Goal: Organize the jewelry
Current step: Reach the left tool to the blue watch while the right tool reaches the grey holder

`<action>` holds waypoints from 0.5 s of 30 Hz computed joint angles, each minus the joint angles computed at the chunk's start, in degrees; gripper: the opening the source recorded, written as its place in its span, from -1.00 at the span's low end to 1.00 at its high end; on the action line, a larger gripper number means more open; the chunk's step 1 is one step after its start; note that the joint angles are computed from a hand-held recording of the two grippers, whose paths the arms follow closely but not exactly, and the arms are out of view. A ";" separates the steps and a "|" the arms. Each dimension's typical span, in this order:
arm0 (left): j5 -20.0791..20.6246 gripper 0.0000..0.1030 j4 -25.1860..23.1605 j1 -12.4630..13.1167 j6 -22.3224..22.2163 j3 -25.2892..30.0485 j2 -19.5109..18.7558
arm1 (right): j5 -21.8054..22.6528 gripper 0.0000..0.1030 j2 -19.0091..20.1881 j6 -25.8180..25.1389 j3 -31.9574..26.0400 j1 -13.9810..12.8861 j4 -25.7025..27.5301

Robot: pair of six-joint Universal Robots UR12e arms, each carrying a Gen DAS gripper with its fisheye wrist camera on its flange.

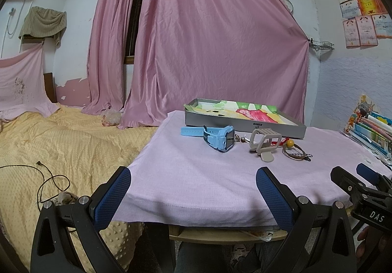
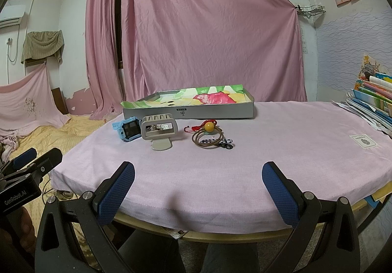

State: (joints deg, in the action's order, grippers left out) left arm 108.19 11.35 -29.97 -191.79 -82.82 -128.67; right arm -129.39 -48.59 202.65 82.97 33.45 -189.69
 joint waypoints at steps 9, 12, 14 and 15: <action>-0.45 0.99 -0.68 0.43 0.56 1.64 -0.31 | -1.24 0.98 -0.13 -0.60 0.20 0.19 -1.57; -1.94 0.99 -2.33 0.91 0.47 3.21 -0.76 | -1.51 0.98 -0.16 -1.87 0.11 -0.14 -3.40; -3.58 0.99 -4.07 1.37 -0.08 4.48 -1.09 | -1.50 0.98 -0.18 -2.75 -0.13 -0.49 -3.83; -4.02 0.99 -4.88 1.52 -0.33 4.88 -1.19 | -1.49 0.98 -0.18 -2.97 -0.31 -0.61 -3.71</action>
State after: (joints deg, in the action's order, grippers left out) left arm 104.17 6.46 -28.46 -192.12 -77.94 -129.85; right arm -130.88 -48.77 199.68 82.66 32.84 -193.39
